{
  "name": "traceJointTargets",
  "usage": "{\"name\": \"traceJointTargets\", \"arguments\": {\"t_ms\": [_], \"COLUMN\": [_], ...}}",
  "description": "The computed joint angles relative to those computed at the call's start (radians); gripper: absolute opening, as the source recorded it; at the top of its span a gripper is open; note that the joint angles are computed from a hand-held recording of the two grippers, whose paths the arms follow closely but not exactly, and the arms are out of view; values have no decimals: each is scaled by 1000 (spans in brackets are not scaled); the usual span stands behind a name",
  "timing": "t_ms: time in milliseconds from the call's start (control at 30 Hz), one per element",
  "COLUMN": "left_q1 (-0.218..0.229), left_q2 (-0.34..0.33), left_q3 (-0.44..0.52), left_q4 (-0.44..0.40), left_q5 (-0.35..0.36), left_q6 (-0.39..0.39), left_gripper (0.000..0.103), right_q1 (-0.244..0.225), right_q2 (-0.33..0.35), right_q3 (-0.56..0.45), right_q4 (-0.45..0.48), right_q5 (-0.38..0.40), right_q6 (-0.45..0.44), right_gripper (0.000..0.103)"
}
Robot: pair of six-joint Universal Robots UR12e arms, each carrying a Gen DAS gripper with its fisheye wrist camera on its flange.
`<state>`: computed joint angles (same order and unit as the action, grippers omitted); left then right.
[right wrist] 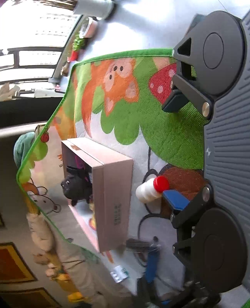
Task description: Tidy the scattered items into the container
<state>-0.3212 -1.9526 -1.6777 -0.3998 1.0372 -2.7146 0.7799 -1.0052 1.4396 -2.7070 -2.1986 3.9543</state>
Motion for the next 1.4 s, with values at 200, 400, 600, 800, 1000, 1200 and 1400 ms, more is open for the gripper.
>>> {"name": "traceJointTargets", "arguments": {"t_ms": [200,400,600,800,1000,1200,1400], "left_q1": [-10,-5,-5,-5,-3,-2,-19], "left_q2": [-4,-39,-72,-81,-63,-27,63], "left_q3": [-7,31,68,76,43,-21,-143], "left_q4": [114,138,118,118,153,224,267], "left_q5": [176,199,167,160,158,195,385], "left_q6": [16,73,88,-3,-32,-110,-291], "left_gripper": [103,103,103,103,95,90,93], "right_q1": [-1,0,2,2,4,5,4], "right_q2": [3,4,8,11,16,22,20], "right_q3": [-7,-11,-24,-33,-46,-66,-65], "right_q4": [16,24,61,84,117,168,169], "right_q5": [2,1,-5,-8,-14,-19,-15], "right_q6": [15,15,6,0,-7,-21,-27], "right_gripper": [103,103,103,103,103,103,103]}}
